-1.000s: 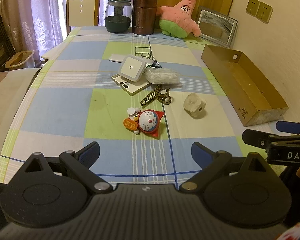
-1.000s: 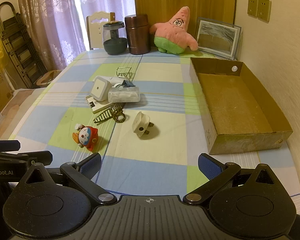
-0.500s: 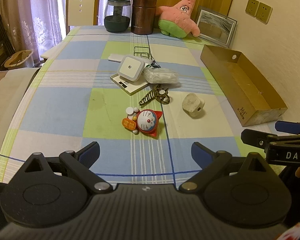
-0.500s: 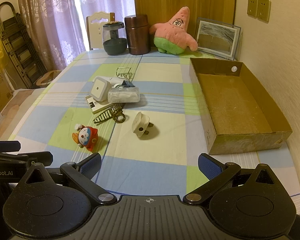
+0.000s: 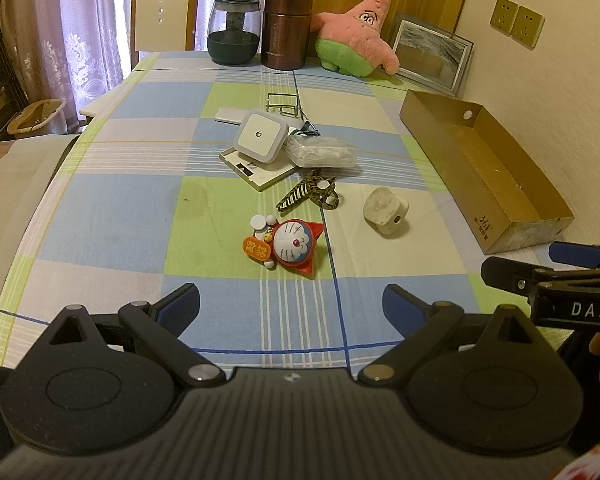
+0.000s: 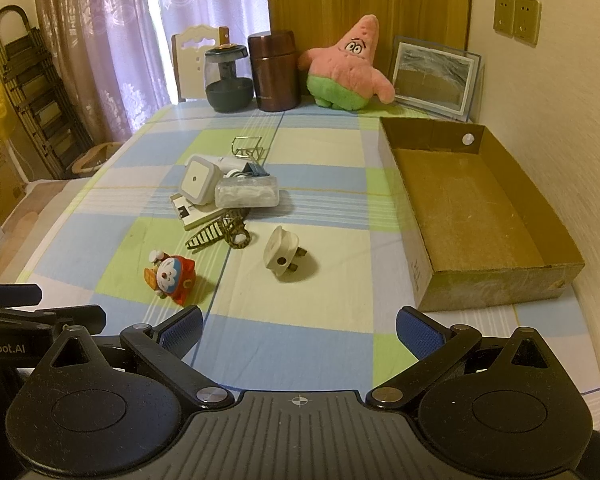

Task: Organize rigid objects
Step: 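Lower the left gripper onto the Doraemon figure and close it while the right gripper reaches the white plug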

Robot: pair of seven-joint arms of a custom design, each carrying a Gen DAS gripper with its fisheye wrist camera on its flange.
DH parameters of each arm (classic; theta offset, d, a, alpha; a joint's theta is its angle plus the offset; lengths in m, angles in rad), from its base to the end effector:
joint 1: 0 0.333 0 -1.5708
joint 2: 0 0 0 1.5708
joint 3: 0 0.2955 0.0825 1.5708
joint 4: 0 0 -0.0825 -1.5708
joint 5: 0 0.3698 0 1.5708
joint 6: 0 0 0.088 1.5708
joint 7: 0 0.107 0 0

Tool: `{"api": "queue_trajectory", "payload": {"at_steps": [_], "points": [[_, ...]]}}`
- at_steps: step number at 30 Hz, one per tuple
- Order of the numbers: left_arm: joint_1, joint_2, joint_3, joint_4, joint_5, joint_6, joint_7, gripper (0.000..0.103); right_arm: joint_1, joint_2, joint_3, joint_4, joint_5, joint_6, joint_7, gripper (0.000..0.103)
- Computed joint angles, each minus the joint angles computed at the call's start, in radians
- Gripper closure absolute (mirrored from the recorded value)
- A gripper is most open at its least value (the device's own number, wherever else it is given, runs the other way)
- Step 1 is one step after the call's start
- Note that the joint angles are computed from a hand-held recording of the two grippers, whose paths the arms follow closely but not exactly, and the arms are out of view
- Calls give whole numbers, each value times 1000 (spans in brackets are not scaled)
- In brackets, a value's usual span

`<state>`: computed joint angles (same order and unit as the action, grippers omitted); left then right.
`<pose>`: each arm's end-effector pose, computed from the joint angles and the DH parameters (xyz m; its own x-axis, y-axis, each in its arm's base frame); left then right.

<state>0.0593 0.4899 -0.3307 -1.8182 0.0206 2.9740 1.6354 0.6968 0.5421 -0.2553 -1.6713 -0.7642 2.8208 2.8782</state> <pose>0.6579 -0.1557 0.3530 -0.2927 -0.9513 0.0963 -0.7514 0.1665 -0.6385 0.5995 0.3505 0.3447 -0.0835 -0.9913 -0.1016 -0.7023 0.1309 -0.6998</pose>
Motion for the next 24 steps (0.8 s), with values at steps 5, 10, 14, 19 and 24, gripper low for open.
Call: {"api": "queue_trajectory", "payload": {"at_steps": [5,10,14,19,24], "points": [[14,23,-18,29,-6,-11,30,7,4,10,-22,7,-14,29,18,2],[17,89,-16,103,4,-32,71,7,3,48,-39,31,-7,60,7,2],[35,153,-41,179,-3,-62,128,7,13,87,-68,52,12,92,-10,2],[70,251,-103,291,-33,-112,265,7,24,134,-104,79,68,135,-60,2],[53,334,-104,410,-75,-168,334,7,16,187,-113,126,150,148,-131,2]]}}
